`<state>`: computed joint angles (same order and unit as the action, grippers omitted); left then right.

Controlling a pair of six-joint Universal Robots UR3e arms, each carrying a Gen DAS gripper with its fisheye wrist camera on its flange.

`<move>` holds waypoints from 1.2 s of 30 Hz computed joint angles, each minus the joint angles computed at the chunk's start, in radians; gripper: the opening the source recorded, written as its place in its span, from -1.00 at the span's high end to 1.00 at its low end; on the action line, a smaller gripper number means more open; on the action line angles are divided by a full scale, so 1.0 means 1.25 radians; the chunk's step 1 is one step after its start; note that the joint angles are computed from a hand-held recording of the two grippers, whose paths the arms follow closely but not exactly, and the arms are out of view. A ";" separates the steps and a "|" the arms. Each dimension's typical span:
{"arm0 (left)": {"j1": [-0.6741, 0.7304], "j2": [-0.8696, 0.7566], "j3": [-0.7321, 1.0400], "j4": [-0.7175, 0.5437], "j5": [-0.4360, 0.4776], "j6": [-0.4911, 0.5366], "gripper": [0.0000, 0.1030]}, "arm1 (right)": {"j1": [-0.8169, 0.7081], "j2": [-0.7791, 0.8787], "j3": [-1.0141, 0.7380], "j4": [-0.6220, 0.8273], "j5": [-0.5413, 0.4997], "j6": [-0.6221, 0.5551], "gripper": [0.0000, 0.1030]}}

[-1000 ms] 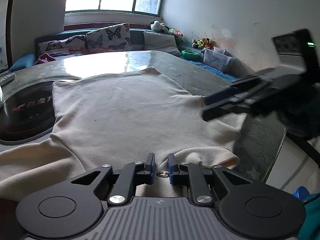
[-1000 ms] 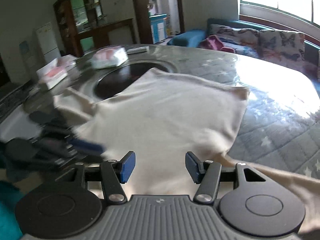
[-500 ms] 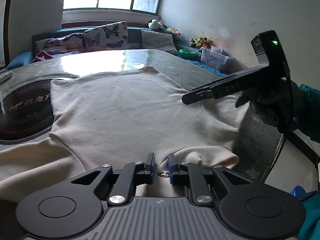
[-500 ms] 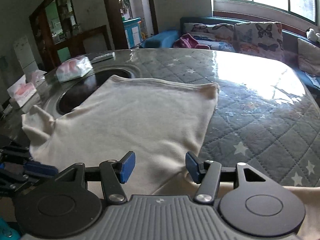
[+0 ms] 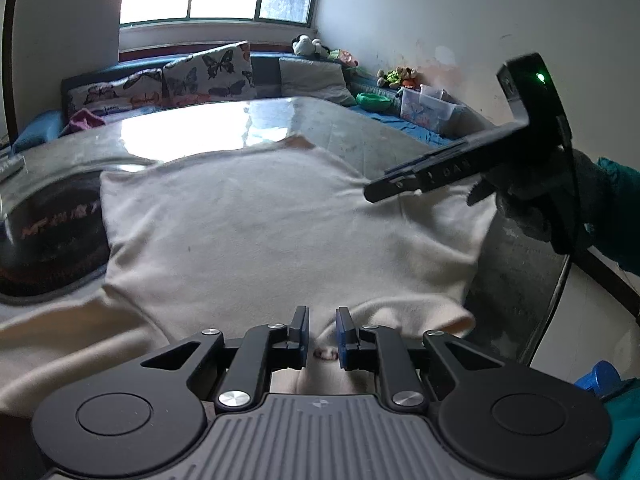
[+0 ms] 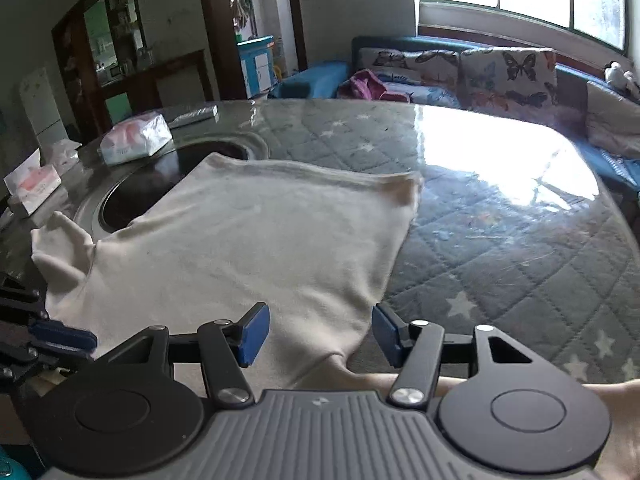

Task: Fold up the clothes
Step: 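Grasp the sweatshirt sleeve with the right gripper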

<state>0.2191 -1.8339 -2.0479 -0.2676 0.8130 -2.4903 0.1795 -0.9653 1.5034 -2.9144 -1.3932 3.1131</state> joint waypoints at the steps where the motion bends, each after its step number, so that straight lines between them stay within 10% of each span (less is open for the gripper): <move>1: -0.004 0.002 0.007 0.001 -0.004 -0.006 0.69 | 0.001 -0.017 0.025 -0.012 -0.012 0.003 -0.13; 16: -0.202 -0.153 0.175 0.046 0.019 -0.093 0.69 | 0.047 -0.191 0.342 -0.129 -0.147 -0.003 -0.25; 36: -0.241 -0.183 0.181 0.091 0.052 -0.113 0.67 | -0.186 -0.279 0.586 -0.325 -0.236 0.212 -0.07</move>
